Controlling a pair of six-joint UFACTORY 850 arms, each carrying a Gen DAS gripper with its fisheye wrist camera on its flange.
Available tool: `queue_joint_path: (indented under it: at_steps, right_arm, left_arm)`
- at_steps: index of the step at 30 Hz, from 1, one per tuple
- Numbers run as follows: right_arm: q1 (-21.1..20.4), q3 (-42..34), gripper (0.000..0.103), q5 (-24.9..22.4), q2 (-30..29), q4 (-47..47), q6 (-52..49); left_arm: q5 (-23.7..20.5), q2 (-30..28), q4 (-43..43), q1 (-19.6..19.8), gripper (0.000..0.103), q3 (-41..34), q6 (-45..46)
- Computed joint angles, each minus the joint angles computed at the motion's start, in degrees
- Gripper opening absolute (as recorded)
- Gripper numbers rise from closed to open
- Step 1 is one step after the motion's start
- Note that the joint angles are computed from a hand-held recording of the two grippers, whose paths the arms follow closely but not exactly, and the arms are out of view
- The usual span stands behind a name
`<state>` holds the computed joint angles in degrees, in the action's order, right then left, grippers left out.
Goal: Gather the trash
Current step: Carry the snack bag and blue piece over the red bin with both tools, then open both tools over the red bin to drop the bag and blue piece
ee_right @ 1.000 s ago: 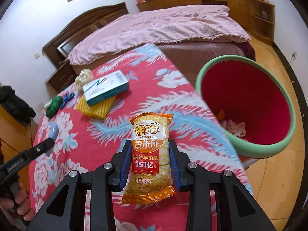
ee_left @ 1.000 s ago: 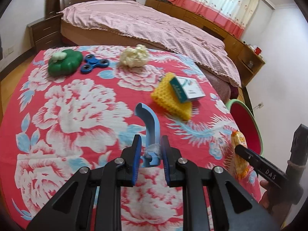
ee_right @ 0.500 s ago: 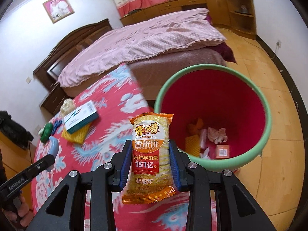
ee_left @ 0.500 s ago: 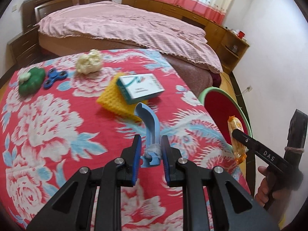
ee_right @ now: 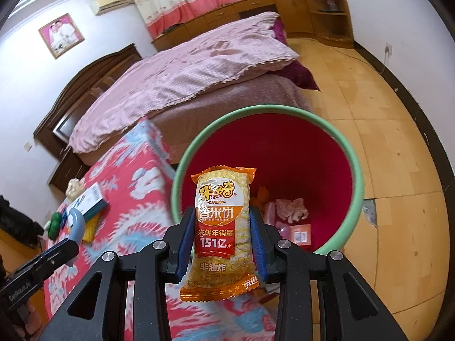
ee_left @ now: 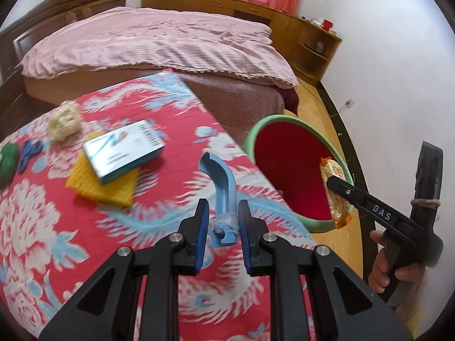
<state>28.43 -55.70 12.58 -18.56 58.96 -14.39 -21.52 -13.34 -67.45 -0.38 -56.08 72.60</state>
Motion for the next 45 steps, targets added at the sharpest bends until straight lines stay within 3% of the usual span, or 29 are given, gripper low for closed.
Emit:
queue_joint_path:
  at_steps: [19,24,30,40,45]
  right_arm:
    - [-4.98,1.18,0.039,-1.31,-1.35,-12.71,15.2]
    - [-5.2,1.82,0.048,-0.55,-0.74,-15.21,18.17]
    - [-5.25,2.77,0.048,0.46,0.5,-13.39,16.77]
    - [-4.64,3.85,0.049,0.68,1.92,-12.85,17.06]
    - [-4.12,3.75,0.049,0.15,2.21,-10.66,15.44]
  left_arm:
    - [-0.56,-6.75,7.95,-7.51,0.02,-6.92,-6.08]
    - [-0.69,-7.74,7.27,-8.49,0.02,-7.91,-4.89]
    - [-1.6,-7.79,6.36,-8.8,0.021,-8.03,-3.81]
    - [-0.12,-6.53,6.18,-7.98,0.033,-6.76,-4.96]
    - [-0.12,-5.45,5.0,-6.53,0.034,-5.46,-5.06]
